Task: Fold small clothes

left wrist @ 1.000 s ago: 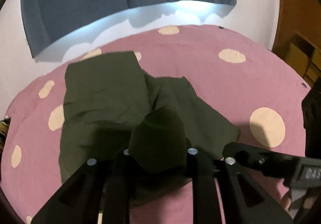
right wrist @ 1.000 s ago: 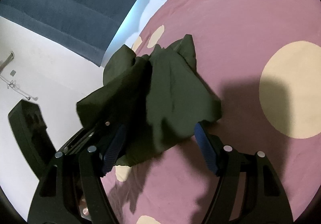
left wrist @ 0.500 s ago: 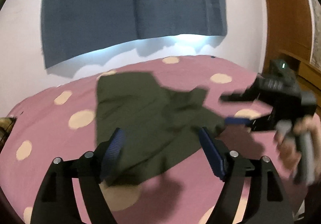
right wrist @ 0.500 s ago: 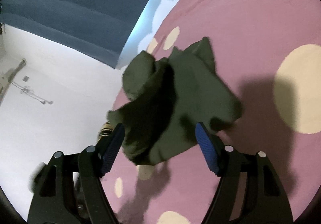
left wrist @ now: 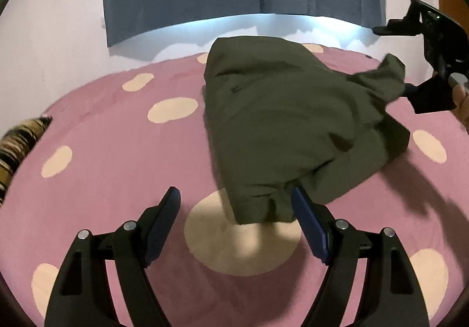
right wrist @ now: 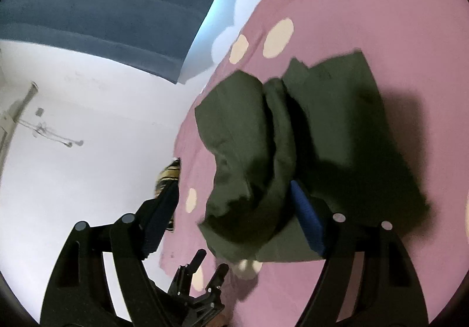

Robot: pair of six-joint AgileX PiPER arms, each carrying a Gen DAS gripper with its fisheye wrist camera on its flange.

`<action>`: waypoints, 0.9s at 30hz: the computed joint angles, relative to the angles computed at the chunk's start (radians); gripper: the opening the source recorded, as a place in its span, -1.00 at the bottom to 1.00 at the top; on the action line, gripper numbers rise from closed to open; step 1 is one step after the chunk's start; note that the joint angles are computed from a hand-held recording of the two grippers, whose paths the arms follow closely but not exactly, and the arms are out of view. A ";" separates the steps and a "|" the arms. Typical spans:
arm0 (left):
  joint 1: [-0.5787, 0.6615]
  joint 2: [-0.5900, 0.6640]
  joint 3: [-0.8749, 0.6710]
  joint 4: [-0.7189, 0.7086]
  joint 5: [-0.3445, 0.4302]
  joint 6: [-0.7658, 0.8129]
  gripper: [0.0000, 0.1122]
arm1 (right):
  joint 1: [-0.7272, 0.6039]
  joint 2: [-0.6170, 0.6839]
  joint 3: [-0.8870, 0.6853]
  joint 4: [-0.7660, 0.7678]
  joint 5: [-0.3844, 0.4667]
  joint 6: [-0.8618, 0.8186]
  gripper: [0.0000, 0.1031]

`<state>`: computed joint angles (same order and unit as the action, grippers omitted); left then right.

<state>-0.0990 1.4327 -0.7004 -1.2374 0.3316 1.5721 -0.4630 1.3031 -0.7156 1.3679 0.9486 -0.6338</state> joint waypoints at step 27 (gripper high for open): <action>-0.086 0.067 -0.061 0.084 0.056 -0.135 0.46 | -0.060 0.081 -0.009 -0.202 -0.030 -0.126 -0.88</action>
